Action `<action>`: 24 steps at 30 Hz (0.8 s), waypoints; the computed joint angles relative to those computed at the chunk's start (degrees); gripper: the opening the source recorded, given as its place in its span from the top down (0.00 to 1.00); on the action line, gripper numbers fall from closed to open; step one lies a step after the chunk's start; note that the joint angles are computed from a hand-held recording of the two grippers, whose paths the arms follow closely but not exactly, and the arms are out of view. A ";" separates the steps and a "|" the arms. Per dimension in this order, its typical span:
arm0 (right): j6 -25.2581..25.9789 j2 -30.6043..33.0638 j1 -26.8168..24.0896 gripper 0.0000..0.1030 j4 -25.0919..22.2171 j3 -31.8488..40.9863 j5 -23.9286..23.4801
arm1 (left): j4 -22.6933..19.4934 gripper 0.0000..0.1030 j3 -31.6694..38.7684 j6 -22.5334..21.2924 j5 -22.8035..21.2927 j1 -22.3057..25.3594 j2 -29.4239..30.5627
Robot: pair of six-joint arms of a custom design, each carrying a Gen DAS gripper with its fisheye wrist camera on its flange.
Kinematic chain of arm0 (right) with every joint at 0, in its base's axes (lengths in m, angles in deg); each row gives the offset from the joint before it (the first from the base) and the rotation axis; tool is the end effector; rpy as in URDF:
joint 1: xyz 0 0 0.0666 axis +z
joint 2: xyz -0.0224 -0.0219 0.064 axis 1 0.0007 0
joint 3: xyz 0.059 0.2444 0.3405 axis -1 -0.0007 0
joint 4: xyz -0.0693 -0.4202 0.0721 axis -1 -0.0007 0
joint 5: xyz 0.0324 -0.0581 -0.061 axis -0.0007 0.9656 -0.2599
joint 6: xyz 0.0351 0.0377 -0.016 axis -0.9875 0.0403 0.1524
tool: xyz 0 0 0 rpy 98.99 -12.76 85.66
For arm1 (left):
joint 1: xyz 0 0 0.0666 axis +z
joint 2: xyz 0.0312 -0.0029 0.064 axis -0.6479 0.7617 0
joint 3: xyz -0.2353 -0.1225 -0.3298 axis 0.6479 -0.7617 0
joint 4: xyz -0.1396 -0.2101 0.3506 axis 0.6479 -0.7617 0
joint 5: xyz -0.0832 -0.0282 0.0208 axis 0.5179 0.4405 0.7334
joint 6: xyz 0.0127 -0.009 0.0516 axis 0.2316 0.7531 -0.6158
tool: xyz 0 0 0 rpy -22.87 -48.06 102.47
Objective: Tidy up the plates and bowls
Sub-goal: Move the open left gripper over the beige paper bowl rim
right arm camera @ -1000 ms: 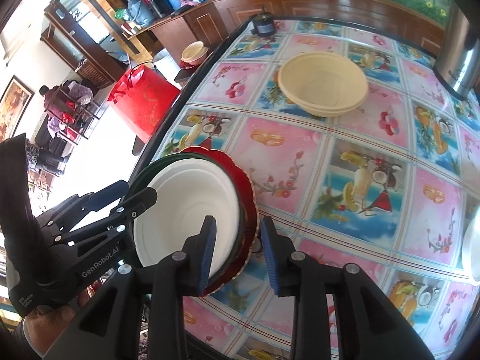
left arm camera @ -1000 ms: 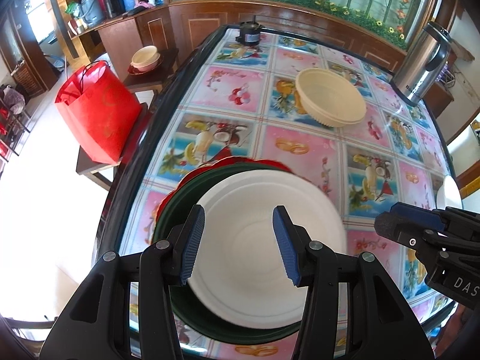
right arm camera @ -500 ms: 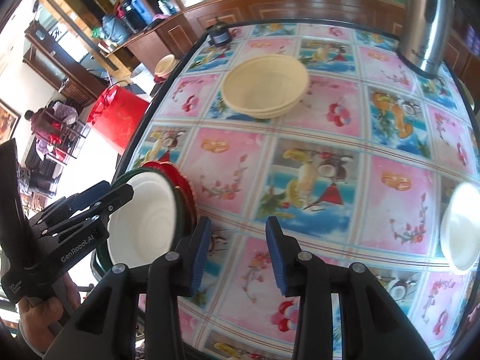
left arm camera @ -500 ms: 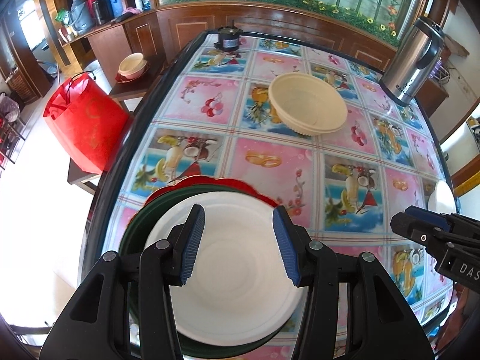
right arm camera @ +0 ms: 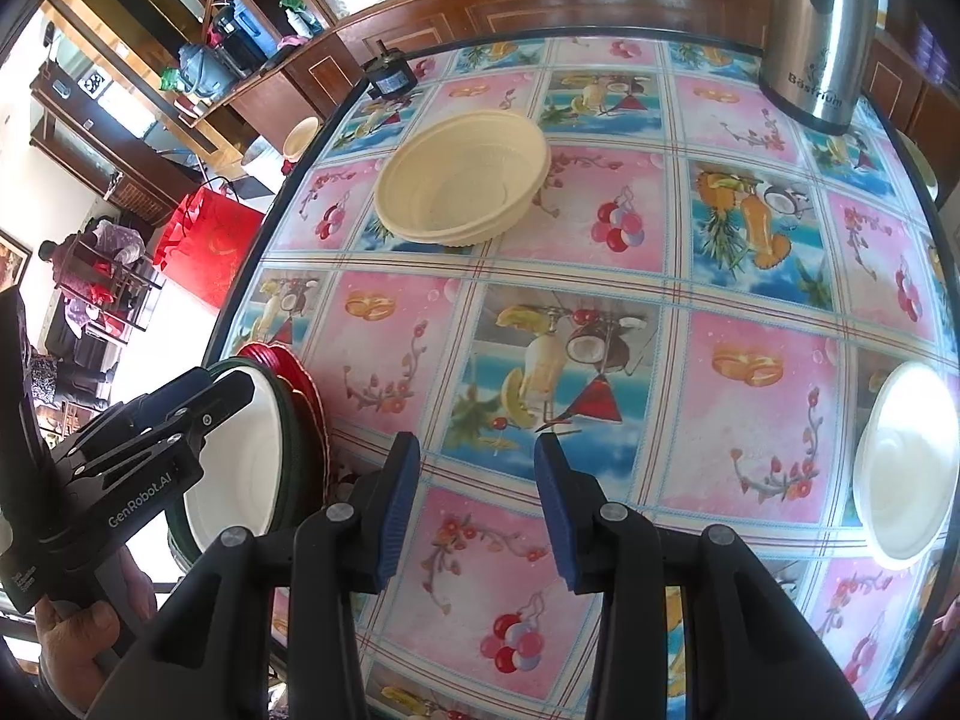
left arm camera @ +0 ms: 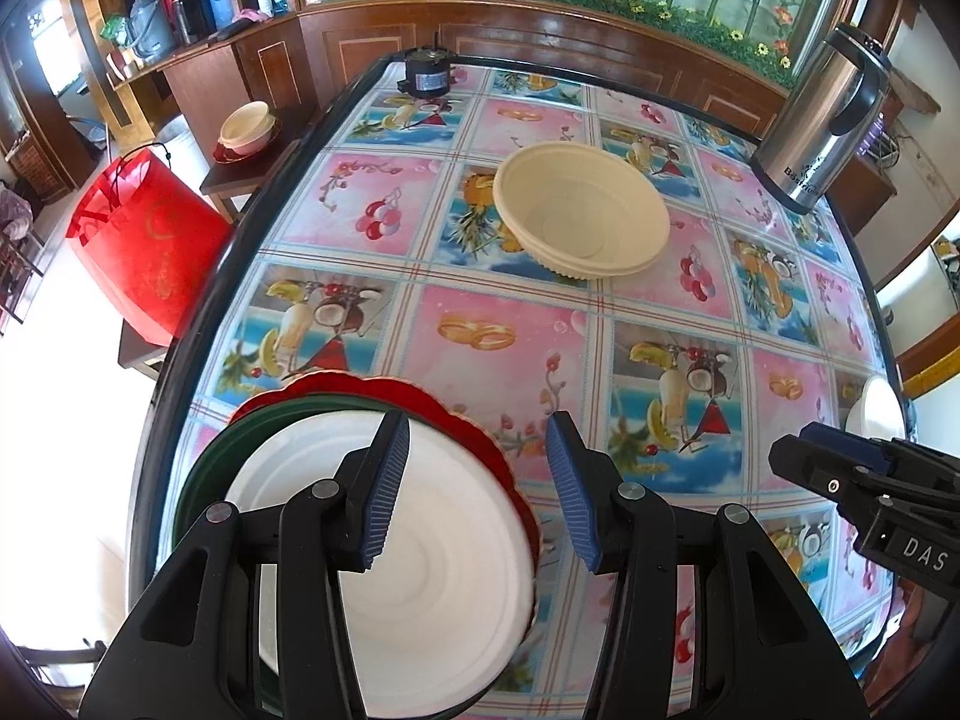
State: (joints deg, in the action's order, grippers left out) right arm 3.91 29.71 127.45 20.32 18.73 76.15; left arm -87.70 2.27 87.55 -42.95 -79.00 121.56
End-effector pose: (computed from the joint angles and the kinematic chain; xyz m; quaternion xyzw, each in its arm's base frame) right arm 0.3552 0.2756 0.4384 -0.1213 0.9690 0.1433 0.1604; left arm 0.2704 -0.2025 0.4622 -0.0970 0.9681 -0.0051 0.2310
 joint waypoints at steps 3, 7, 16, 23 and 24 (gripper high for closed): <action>1.21 0.51 -0.72 0.59 -0.19 0.32 -0.13 | 0.94 0.54 0.46 -0.06 1.14 0.88 1.14; 2.32 1.68 -2.30 0.55 0.13 1.14 -0.32 | 1.86 0.52 1.76 -0.53 3.21 2.80 3.23; 4.78 7.48 -5.33 0.52 1.65 6.61 -0.96 | 3.81 0.48 6.07 -1.99 5.55 8.29 9.11; 6.48 13.00 -7.45 0.49 2.37 11.58 -0.82 | 5.69 0.48 8.59 -2.85 9.05 12.35 14.54; 6.46 13.94 -7.89 0.48 2.39 12.35 -0.89 | 5.67 0.48 8.90 -2.78 9.30 12.68 15.10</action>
State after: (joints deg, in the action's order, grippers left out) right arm 10.37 43.65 119.56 22.71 31.08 75.27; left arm -82.03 11.17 84.78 -33.65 -66.32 136.66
